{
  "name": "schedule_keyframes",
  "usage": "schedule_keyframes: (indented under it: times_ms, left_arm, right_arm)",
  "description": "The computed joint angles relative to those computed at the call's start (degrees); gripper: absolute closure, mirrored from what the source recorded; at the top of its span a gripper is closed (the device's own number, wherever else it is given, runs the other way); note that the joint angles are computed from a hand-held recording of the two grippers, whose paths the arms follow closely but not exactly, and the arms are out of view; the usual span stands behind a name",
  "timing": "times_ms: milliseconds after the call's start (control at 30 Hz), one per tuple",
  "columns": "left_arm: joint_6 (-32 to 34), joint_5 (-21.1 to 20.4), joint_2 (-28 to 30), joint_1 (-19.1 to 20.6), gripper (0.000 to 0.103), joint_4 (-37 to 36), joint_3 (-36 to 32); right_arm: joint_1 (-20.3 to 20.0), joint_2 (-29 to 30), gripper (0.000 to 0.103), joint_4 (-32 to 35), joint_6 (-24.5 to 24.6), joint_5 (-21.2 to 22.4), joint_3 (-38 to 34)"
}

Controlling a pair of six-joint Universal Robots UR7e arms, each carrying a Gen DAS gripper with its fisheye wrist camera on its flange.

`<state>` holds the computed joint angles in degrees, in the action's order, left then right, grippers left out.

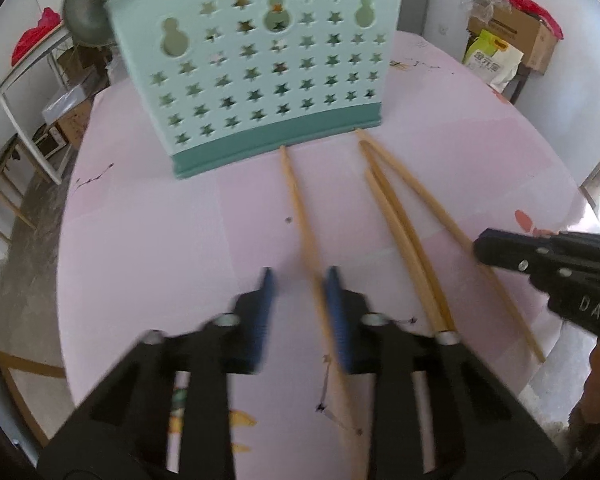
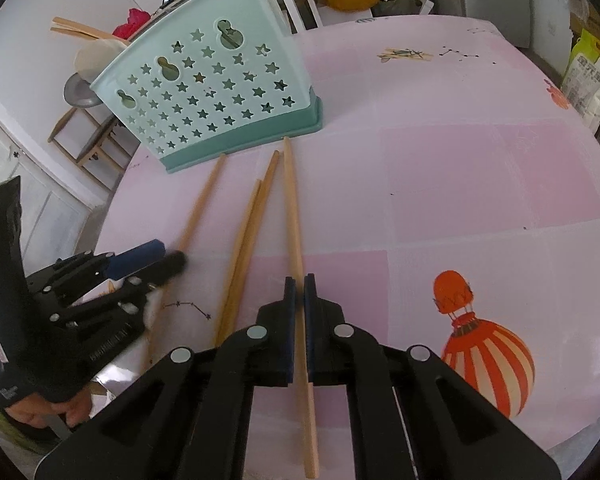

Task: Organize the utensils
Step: 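Close the left tool on a chopstick while the right tool grasps another chopstick, then lift the chopstick into the holder and open the left tool while the right tool carries its chopstick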

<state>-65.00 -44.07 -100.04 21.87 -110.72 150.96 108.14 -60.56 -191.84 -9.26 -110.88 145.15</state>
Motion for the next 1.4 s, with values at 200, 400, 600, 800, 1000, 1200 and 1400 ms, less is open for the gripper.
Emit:
schedule_keyframes:
  times_ms: [200,400,600,800,1000,1200,1400]
  left_arm:
    - [-7.3,-5.7,-10.1,-2.9,0.098,12.4,0.0]
    - [-13.0,-8.2,-19.3,-6.1,0.084,22.2,0.2]
    - [-6.8,-3.2,-14.1,-0.3,0.084,13.5,-0.2]
    - [0.5,1.3,-6.5,4.8,0.084,5.6,-1.6]
    - [4.8,3.7,-2.7,8.2,0.084,1.0,-2.9]
    - [7.4,6.2,-0.6,10.0,0.098,-3.8,-2.7]
    - [8.4,6.2,-4.2,9.3,0.099,-5.5,-2.5]
  right_arm:
    - [-0.8,-4.8,0.099,4.1,0.4,-1.2,1.8]
    - [-1.5,-8.5,0.095,5.7,-2.0,-0.6,3.0]
    - [0.3,-4.1,0.073,3.3,-4.5,-1.3,-0.6]
    - [2.0,1.7,0.071,0.5,-7.6,-4.6,-3.9]
    - [1.9,4.9,0.08,-1.5,-7.7,-6.9,-5.5]
    - [2.8,7.3,0.096,-3.9,-9.1,-9.2,-6.8]
    - [2.4,3.7,0.096,-5.0,-7.8,-5.5,-6.0]
